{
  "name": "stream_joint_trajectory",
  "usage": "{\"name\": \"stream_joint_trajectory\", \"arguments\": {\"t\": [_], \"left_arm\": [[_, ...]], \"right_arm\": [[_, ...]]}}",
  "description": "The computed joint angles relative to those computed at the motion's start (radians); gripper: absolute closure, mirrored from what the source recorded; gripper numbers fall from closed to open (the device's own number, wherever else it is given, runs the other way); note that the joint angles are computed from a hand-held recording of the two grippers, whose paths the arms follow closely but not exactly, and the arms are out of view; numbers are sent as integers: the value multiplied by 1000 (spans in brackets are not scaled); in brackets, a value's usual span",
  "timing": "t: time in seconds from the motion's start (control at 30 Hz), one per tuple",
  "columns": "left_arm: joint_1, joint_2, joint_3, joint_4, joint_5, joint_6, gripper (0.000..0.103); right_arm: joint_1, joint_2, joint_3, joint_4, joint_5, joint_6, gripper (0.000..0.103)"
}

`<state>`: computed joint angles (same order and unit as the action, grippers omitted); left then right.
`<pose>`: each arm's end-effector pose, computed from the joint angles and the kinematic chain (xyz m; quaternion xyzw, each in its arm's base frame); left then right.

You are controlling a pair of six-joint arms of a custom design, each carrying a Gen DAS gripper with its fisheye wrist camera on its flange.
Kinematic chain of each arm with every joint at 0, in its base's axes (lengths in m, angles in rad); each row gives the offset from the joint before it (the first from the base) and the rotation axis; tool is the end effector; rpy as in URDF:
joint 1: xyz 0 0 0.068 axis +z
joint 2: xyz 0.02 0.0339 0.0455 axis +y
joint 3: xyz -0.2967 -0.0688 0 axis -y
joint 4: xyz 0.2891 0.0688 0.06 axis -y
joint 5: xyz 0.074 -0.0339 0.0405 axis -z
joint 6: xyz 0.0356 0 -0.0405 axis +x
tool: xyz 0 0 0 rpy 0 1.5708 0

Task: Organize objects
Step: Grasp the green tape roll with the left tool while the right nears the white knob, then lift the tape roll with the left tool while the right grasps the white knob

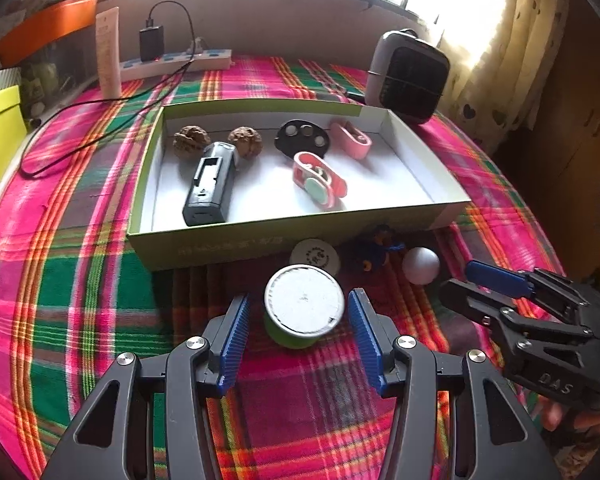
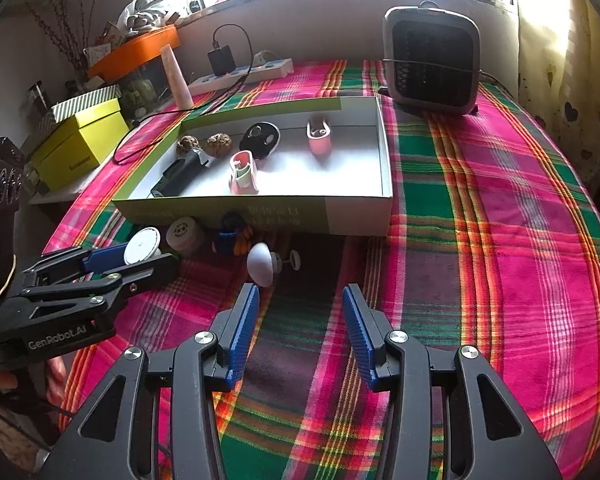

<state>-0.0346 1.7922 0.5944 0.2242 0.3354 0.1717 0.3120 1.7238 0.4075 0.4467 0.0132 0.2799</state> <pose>0.3063 -0.0223 0.0666 0.1459 0.9323 -0.1393 0.3003 0.2540 0.0814 0.0583 -0.0128 0.9391 0.0942 0.3303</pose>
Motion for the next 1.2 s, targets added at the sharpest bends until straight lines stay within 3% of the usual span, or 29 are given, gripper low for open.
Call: {"name": "stream_joint_trajectory", "arguments": {"t": [0.33,0.63,1.2], "left_arm": [[2,20,5,39,-9,-8,56],[15,19,-1,43,5,-4,71],[104,16,-13,38,62,43,73]], "right_arm": [[5,26,21,-10,1,0,58],[19,28,33,-26,19,7,58],[52,64,91,-56,42,20,58]]}}
